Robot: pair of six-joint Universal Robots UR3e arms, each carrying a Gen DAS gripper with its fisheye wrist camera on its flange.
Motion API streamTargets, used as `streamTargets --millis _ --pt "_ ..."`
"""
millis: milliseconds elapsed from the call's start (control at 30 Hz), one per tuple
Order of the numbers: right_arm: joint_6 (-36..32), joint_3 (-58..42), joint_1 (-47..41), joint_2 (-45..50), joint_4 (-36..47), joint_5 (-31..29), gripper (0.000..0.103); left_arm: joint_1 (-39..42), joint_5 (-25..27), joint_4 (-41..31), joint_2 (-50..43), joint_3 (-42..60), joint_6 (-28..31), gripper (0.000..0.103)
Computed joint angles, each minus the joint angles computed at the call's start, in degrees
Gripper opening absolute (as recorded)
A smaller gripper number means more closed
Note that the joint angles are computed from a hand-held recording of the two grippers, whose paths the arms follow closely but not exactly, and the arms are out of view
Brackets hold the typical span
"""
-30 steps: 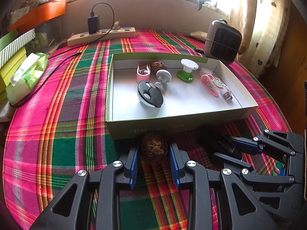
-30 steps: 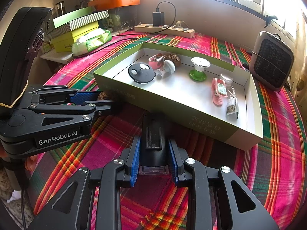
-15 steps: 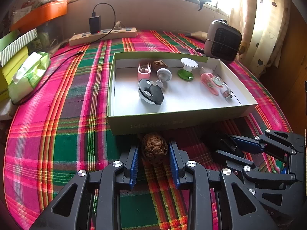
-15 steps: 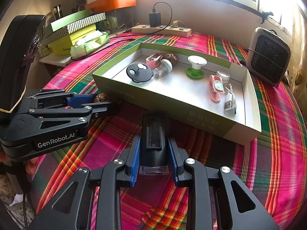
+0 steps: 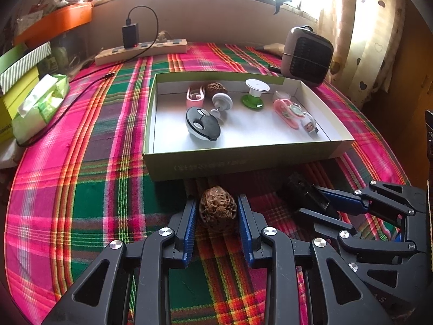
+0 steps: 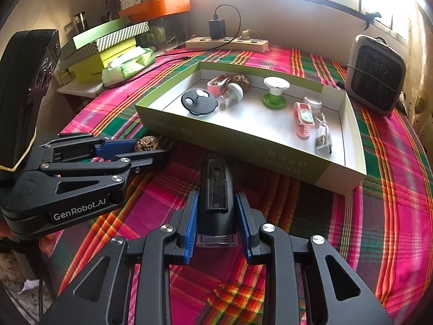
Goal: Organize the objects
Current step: 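Lift and carry the black cylinder and walnut over into the tray with both grippers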
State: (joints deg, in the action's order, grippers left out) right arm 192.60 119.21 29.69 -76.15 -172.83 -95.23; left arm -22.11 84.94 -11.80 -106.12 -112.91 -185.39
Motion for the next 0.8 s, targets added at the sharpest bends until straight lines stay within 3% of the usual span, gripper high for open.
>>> streamTargets --millis 800 --pt "0.5 1.6 -1.1 -6.0 0.2 -1.3 0.029 -1.1 0.2 -1.4 2.2 3.0 -0.2 0.027"
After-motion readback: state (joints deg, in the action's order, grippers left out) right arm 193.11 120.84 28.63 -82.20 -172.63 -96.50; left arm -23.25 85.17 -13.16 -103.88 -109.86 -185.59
